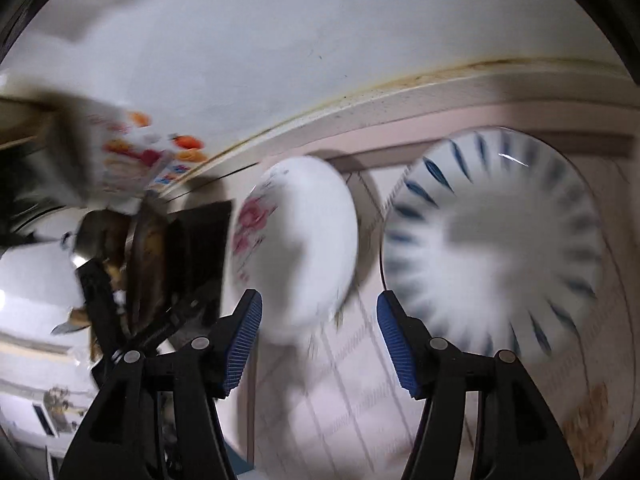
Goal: Organize plates and bowls
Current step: 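Grasp the rim of the pink-rose plate with both tools, then lower the pink-rose plate onto the grey-print plate with both tools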
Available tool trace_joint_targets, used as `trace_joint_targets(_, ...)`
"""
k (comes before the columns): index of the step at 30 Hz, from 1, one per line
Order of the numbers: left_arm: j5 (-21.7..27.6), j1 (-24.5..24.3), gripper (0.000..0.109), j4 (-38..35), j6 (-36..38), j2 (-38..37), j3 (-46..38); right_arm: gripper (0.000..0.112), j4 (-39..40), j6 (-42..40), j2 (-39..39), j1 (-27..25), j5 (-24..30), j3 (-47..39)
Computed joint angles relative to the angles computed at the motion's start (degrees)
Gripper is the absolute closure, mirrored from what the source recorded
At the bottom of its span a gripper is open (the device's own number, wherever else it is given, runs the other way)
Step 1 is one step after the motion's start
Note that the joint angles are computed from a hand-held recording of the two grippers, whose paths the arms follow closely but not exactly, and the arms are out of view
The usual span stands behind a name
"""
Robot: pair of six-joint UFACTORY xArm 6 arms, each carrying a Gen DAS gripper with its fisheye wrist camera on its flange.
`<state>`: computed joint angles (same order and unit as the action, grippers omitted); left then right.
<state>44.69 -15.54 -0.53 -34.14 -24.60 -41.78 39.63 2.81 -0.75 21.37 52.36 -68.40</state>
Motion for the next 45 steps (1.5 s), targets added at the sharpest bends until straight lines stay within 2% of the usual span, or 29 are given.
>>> trace_joint_targets(5, -2.05, 2.08, 0.049, -5.57, 7.79, 7.29, -2.66, 0.054, -4.12, 3.04, 12.57, 1.75, -1.24, -11.02)
trace_joint_targets(10, -2.81, 2.03, 0.05, -9.43, 13.86, 11.15, -4.37, 0.075, -6.29, 3.38, 19.44, 2.04, 0.91, -17.29)
trace_joint_targets(11, -2.92, 1.95, 0.054, -9.6, 14.36, 11.4, -4.41, 0.077, -7.24, 3.75, 20.56, 2.22, 1.53, -18.32)
trace_joint_targets(13, -3.49, 1.66, 0.06, -7.47, 13.54, 11.31, -3.99, 0.089, -8.18, 3.68, 22.27, 2.4, 2.44, -19.58)
trace_joint_targets(15, -4.83, 1.8, 0.076, -5.24, 11.91, 10.74, -2.98, 0.095, -11.06, 4.75, 23.57, 3.04, 3.29, -20.9)
trace_joint_targets(18, -5.95, 2.35, 0.084, -4.74, 12.25, 9.84, -1.66, 0.097, -12.88, 5.09, 23.55, 3.52, 2.34, -20.31)
trace_joint_targets(24, -6.09, 2.57, 0.085, -5.09, 12.53, 8.64, -0.82, 0.097, -13.91, 4.78, 22.72, 3.14, 2.25, -19.43)
trace_joint_targets(26, -4.65, 1.67, 0.085, -4.76, 11.05, 7.24, -1.02, 0.097, -13.79, 4.57, 22.42, 2.89, 2.69, -19.42)
trace_joint_targets(30, -1.95, 1.34, 0.085, -4.7, 10.47, 4.64, -1.56, 0.097, -13.12, 3.46, 19.85, 2.37, 3.42, -18.14)
trace_joint_targets(35, 2.58, -2.2, 0.085, -3.33, 8.42, 0.02, -2.29, 0.097, -11.9, 1.75, 13.47, 0.84, 6.4, -14.08)
trace_joint_targets(40, 6.73, -8.81, 0.085, -1.17, 2.61, -5.63, -2.25, 0.097, -12.54, 2.13, 3.34, -1.14, 10.2, -5.71)
trace_joint_targets(45, 9.33, -19.22, 0.085, 2.19, -6.18, -8.28, -3.08, 0.097, -12.41, -0.03, -10.08, -4.73, 14.41, 5.65)
